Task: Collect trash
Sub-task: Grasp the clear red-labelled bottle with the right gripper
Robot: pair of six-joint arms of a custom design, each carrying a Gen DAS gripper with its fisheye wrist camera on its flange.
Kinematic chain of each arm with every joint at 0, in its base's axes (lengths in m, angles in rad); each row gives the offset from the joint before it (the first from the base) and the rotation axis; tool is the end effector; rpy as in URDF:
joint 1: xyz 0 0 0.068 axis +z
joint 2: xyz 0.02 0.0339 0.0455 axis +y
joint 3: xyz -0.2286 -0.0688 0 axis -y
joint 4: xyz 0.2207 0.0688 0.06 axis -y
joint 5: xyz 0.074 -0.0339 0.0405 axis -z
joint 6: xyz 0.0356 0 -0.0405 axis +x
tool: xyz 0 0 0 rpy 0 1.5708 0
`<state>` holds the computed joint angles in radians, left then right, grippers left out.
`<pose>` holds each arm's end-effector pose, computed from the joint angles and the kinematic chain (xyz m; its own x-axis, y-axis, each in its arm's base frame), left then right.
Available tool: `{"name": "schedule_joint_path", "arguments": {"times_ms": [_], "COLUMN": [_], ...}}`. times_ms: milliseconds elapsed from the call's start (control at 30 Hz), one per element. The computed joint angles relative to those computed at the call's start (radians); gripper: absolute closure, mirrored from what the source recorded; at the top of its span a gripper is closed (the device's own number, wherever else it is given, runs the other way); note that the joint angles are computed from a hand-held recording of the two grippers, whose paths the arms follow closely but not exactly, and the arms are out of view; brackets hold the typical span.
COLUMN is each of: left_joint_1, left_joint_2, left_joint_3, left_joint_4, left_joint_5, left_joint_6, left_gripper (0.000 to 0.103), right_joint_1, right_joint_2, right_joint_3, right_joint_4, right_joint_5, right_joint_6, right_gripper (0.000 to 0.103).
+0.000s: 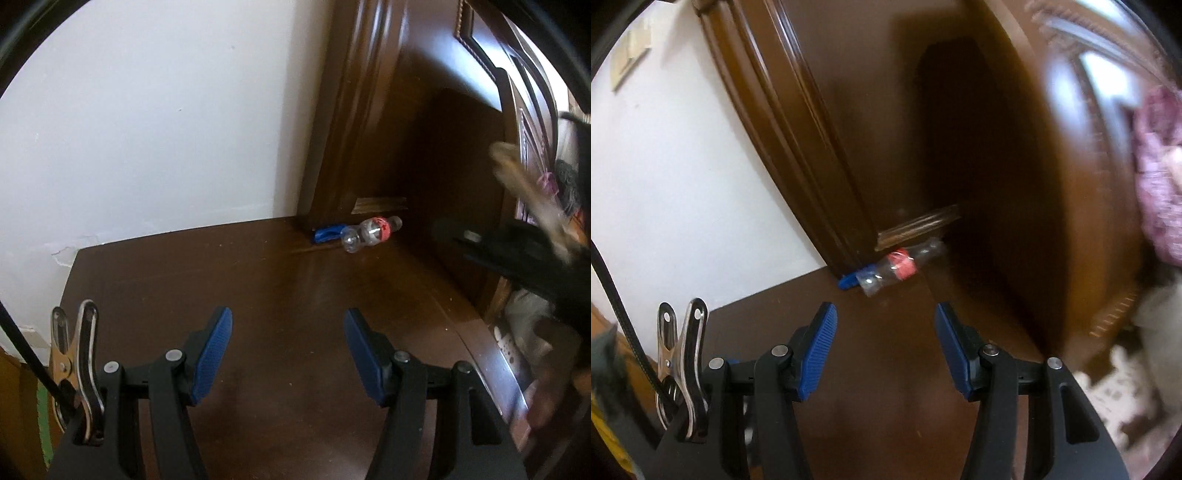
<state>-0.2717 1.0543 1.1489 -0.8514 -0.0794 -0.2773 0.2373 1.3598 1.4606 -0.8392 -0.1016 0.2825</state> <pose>0.1941 -0.0512 0.3177 -0.6942 -0.0899 -0.7142 0.0228 0.9889 -0.1467 0.2583 0.0662 0.3453 -0.7138 0.1127 -0.6912 -0.1122 0.9558 0.2717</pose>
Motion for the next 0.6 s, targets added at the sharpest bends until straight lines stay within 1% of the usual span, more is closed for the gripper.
{"name": "schedule_joint_path", "arguments": {"times_ms": [133,200,300,400,467,600], "left_joint_1": [0.07,0.093,0.124,0.163,0.178,0.177], "left_joint_2": [-0.014,-0.017,-0.035,-0.046,-0.039,-0.033], "left_joint_3": [-0.035,-0.042,-0.05,-0.053,-0.048,-0.045], "left_joint_4": [0.01,0.014,0.025,0.027,0.024,0.023], "left_joint_5": [0.102,0.108,0.102,0.135,0.154,0.152], "left_joint_6": [0.005,0.006,0.001,-0.006,-0.01,-0.009], "left_gripper": [0.037,0.037,0.037,0.037,0.037,0.037], "right_joint_1": [-0.021,-0.032,-0.045,-0.045,-0.038,-0.009], "right_joint_2": [0.146,0.212,0.263,0.307,0.321,0.362], "right_joint_3": [0.035,0.048,0.05,0.063,0.068,0.092], "right_joint_4": [0.083,0.124,0.184,0.233,0.245,0.241], "right_joint_5": [-0.024,-0.038,-0.057,-0.043,-0.025,0.024], "right_joint_6": [0.027,0.062,0.108,0.139,0.136,0.116], "right_gripper": [0.046,0.046,0.046,0.046,0.046,0.046]}}
